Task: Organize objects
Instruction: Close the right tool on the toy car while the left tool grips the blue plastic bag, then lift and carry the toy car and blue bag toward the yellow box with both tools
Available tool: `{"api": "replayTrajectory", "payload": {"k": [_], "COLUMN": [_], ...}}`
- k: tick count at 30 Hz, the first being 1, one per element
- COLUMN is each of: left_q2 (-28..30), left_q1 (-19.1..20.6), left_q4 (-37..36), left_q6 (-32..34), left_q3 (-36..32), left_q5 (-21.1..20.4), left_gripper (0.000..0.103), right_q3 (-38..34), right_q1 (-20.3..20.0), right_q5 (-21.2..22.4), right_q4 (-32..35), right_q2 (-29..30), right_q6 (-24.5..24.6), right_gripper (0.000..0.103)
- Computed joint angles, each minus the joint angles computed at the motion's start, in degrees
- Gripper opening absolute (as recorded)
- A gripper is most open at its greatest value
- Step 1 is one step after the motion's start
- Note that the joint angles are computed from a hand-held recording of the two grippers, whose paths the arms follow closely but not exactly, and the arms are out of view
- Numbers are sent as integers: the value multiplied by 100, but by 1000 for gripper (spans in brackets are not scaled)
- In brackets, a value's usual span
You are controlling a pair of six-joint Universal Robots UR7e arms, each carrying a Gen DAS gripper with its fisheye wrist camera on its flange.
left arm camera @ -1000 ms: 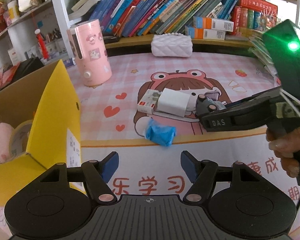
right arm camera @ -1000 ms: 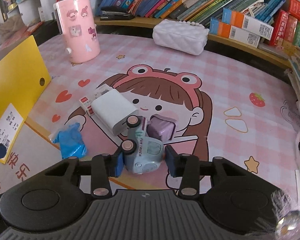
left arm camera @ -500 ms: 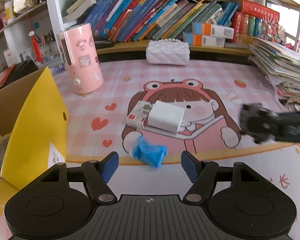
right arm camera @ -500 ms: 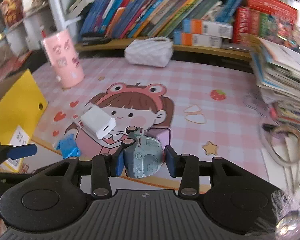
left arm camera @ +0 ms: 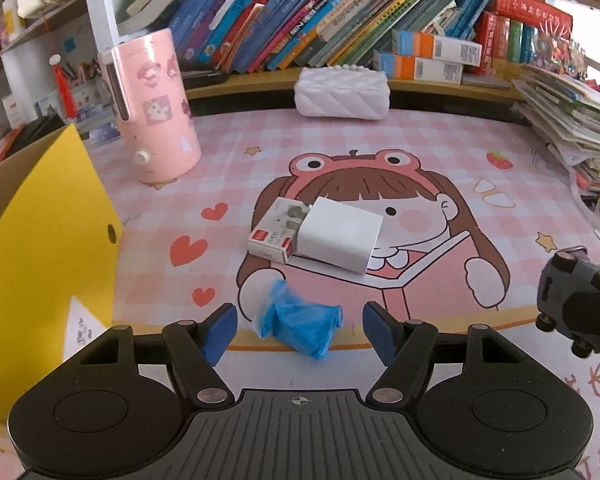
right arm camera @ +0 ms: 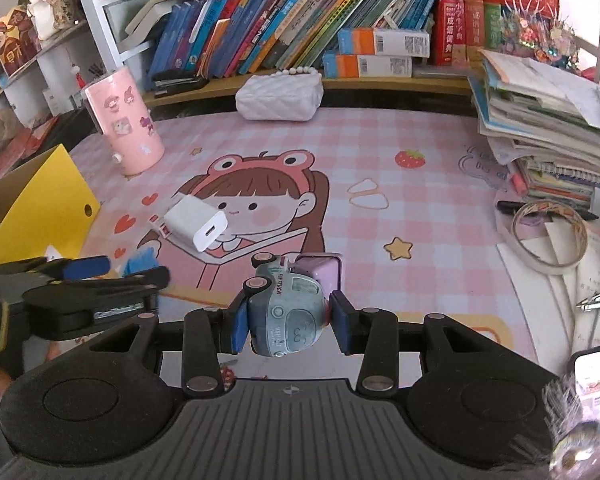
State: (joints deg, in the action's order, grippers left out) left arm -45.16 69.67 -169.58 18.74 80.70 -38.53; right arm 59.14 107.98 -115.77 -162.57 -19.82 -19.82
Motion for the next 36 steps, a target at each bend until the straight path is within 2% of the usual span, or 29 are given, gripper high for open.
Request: {"api": "replayTrajectory", "payload": {"k": [4, 5, 6, 8, 13, 26, 36], "left_q2": [77, 80, 67, 20, -158, -1314, -2098], "left_q1": [72, 89, 109, 125, 97, -136, -144], "left_q4": [264, 377, 438, 460, 509, 293, 40], "left_q6": [-205, -248, -277, -345, -506, -654, -599], "left_q3": [-175, -205, -201, -169, -14, 1239, 2053], "left_q5": [-68, -94, -156, -290, -383, -936, -934], "left_gripper": [67, 60, 58, 41, 40, 39, 39], "right_q3": [-31, -36, -37, -29, -4, 281, 549], "right_q1": [8, 10, 15, 25, 36, 290, 613], "right_q5": [-14, -20, -32, -62, -77, -264, -332], "right_q4": [55, 58, 56, 42, 30, -75, -172], "right_q2": [13, 17, 18, 20, 12, 11, 60], "right_q6": [-46, -59, -68, -84, -59, 209, 267], "right_gripper": [38, 39, 38, 38, 38, 39, 39]}}
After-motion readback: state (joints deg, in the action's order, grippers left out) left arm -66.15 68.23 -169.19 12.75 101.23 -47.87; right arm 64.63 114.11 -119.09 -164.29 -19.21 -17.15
